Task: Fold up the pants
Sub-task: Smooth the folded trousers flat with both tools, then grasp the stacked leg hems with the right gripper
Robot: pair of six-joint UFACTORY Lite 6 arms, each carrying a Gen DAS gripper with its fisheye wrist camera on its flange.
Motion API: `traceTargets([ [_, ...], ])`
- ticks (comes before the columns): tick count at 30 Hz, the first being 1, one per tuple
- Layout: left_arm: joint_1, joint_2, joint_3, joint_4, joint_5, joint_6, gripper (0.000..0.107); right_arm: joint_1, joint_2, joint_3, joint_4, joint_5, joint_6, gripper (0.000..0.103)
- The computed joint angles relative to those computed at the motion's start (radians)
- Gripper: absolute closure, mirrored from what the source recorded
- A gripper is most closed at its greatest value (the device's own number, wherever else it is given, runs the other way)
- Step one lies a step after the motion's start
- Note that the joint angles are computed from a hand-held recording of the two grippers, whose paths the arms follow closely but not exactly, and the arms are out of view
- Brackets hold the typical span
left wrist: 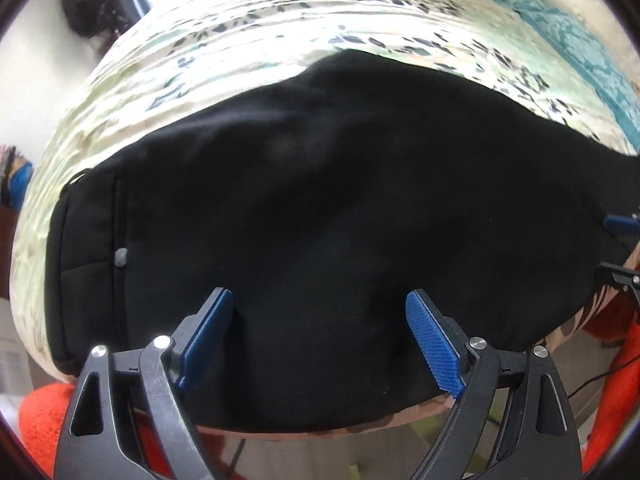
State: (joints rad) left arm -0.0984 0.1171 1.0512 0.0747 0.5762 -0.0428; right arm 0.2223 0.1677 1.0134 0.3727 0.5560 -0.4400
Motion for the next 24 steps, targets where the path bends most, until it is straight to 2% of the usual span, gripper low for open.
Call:
traceTargets([
  [2, 0.035, -0.057, -0.040, -0.071, -0.026, 0.055, 0.018, -0.049, -0.106, -0.075, -0.034, -0.018, 0.019, 0.019],
  [4, 0.032, -0.051, -0.036, -0.030, -0.023, 0.011, 0.018, -0.114, -0.166, -0.117, 0.033, -0.019, -0.062, 0.018],
  [5, 0.028, -0.027, -0.025, 0.030, -0.011, -0.046, 0.018, -0.144, -0.158, -0.120, 0.013, -0.025, -0.050, 0.018],
  [7, 0.047, 0.026, -0.001, 0.023, -0.013, -0.064, 0.017, -0.239, -0.086, -0.087, -0.005, -0.008, -0.030, 0.018],
  [9, 0.077, 0.030, 0.003, -0.032, -0.022, -0.024, 0.017, -0.400, -0.039, -0.081, 0.116, -0.005, -0.162, 0.018],
  [11, 0.068, 0.028, 0.002, 0.034, -0.025, -0.086, 0.017, -0.576, -0.002, -0.038, 0.270, 0.055, -0.330, 0.018],
  [13, 0.066, 0.029, -0.003, 0.067, -0.029, -0.124, 0.017, -0.716, 0.059, 0.045, 0.281, 0.095, -0.397, 0.018],
  [15, 0.069, 0.066, 0.039, 0.076, -0.024, -0.143, 0.017, -0.833, 0.139, 0.150, 0.210, 0.093, -0.391, 0.018],
  [18, 0.061, 0.091, 0.059, 0.112, -0.026, -0.200, 0.017, -1.031, 0.337, 0.413, 0.260, 0.247, -0.366, 0.021],
  [19, 0.063, 0.094, 0.068, 0.115, -0.019, -0.205, 0.017, -1.069, 0.389, 0.498, 0.248, 0.270, -0.319, 0.021],
  [21, 0.058, 0.092, 0.079, 0.138, -0.006, -0.243, 0.018, -1.106, 0.440, 0.615, 0.135, 0.228, -0.213, 0.021],
  [24, 0.046, 0.055, 0.061, 0.160, -0.029, -0.278, 0.018, -1.174, 0.523, 0.797, 0.151, 0.338, -0.191, 0.022],
])
